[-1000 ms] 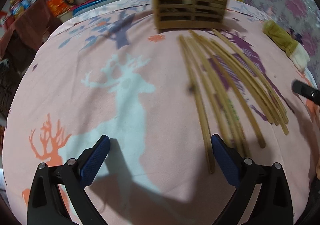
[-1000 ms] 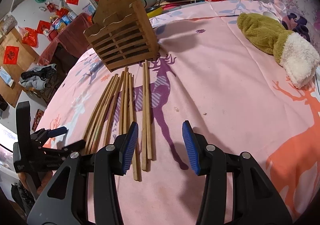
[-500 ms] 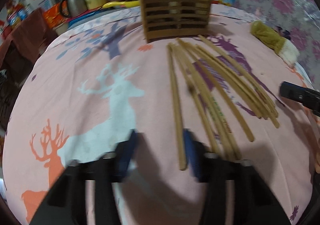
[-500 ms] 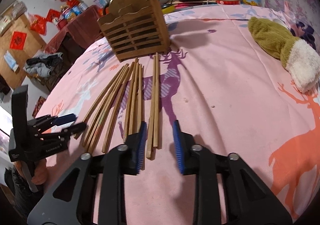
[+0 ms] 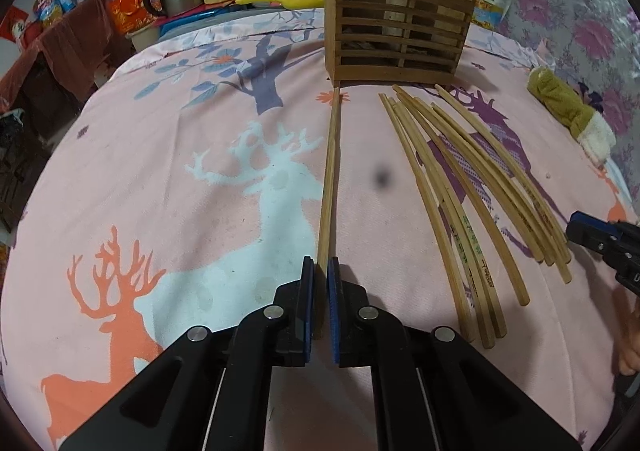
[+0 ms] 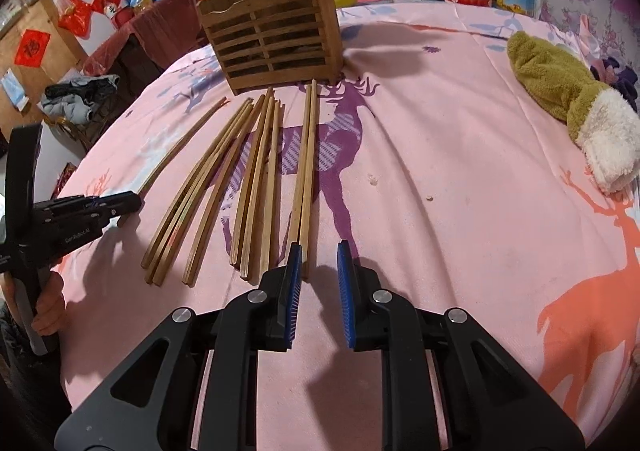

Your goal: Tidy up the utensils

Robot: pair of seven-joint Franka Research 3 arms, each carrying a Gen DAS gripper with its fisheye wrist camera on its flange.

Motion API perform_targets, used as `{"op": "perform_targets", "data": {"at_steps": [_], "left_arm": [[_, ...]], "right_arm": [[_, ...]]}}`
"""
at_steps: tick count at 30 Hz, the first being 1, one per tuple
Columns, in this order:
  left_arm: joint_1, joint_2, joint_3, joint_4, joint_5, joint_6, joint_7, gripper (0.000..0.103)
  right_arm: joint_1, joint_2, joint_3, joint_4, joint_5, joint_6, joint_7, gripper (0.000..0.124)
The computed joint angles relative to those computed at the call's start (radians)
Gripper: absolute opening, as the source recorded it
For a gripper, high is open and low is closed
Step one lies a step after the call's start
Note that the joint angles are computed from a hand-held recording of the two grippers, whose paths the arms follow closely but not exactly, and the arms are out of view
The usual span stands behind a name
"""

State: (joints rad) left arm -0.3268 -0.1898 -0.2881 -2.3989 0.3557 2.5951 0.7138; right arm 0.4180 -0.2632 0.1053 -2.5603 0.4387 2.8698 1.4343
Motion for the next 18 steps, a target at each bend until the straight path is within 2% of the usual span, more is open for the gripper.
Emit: {"op": "perform_targets", "data": {"at_steps": [3,5,7,9,12,14,18], "left_arm": [[0.001,-0.003,-0.005,-0.001,0.014,-0.007,-0.010,0.012],[0.001,-0.008,-0.006,-0.005,0.019,-0.011,-0.017,0.028],[0.001,-0.008,-0.015,-0.003,0.035,-0.034,-0.035,0.065],[0.007,-0.013,-0.033,-0.002,0.087,-0.067,-0.084,0.074],[-0.014,-0.046,-0.005,-0.046,0.037,-0.025,-0.044,0.073],[-0.018,-0.065,0.006,-0.068,0.007,-0.002,-0.023,0.068],[-0.008,-0.072,0.001,-0.074,-0.001,0.001,-0.019,0.064]], "right_arm": [[-0.018,0.012,0.031,0.006,-0.064,-0.010,0.021,0.019],[-0.029,0.010,0.049,0.000,-0.115,0.004,0.046,0.019],[-0.022,0.010,0.042,-0.005,-0.118,0.014,0.050,0.019],[-0.013,0.010,0.033,-0.009,-0.111,0.023,0.046,0.019],[0.004,0.008,0.019,-0.010,-0.096,0.024,0.028,0.015],[0.018,0.006,-0.001,-0.006,-0.061,0.010,0.003,0.015],[-0.022,0.013,0.018,0.000,-0.092,-0.010,0.046,0.015]]}}
